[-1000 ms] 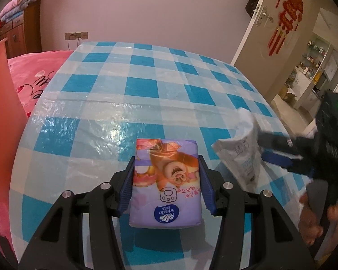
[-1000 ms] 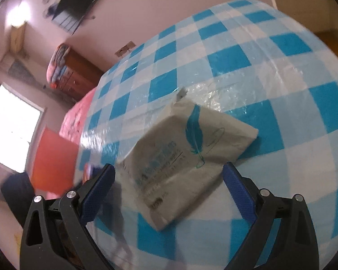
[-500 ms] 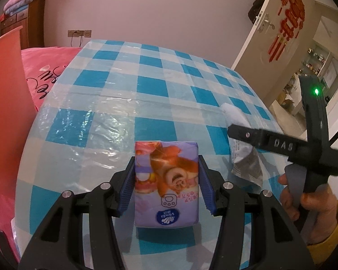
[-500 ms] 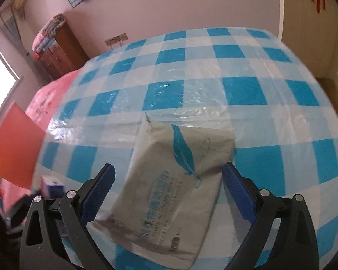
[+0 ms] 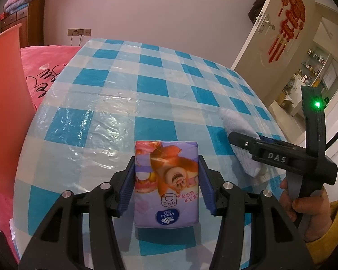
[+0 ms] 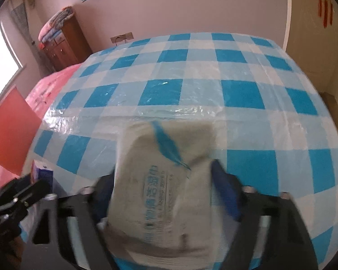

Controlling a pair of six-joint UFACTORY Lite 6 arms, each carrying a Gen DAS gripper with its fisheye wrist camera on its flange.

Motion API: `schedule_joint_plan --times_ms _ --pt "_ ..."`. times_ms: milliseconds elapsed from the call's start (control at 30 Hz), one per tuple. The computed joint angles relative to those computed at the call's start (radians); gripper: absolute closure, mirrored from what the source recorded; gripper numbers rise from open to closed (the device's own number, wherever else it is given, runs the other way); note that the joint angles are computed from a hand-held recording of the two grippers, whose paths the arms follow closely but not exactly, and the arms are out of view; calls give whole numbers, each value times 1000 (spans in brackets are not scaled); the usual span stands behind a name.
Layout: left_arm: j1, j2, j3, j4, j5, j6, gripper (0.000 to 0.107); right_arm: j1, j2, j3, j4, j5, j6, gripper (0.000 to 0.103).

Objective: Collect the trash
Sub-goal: 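Hold the tissue pack in the left gripper while the right gripper grasps the grey-white wipes packet, then lift both held packets and carry them over the orange bucket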

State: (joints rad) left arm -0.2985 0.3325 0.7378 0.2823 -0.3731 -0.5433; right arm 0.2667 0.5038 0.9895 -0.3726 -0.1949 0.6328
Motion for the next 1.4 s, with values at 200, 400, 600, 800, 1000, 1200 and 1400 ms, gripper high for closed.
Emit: schedule_joint_plan --times_ms 200,400,600,800,1000,1200,1400 --pt "-5 -13 -8 -12 -2 10 54 2 -20 -32 -57 -45 27 39" --pt "-7 -57 -29 -24 4 16 54 6 -55 -67 -125 -83 71 50" --pt "-5 -131 -72 -40 8 28 54 19 -110 -88 -149 -87 83 72" --pt "6 -199 -115 -38 15 24 54 29 -131 -80 -216 -74 149 75" --pt "29 -253 -156 -13 18 4 54 47 -170 -112 -188 -81 117 75" --pt "75 -261 -173 113 -8 -119 54 48 -228 -133 -222 -80 159 75" --pt "90 -296 -201 115 -16 -125 54 45 -283 -149 -329 -87 277 75"
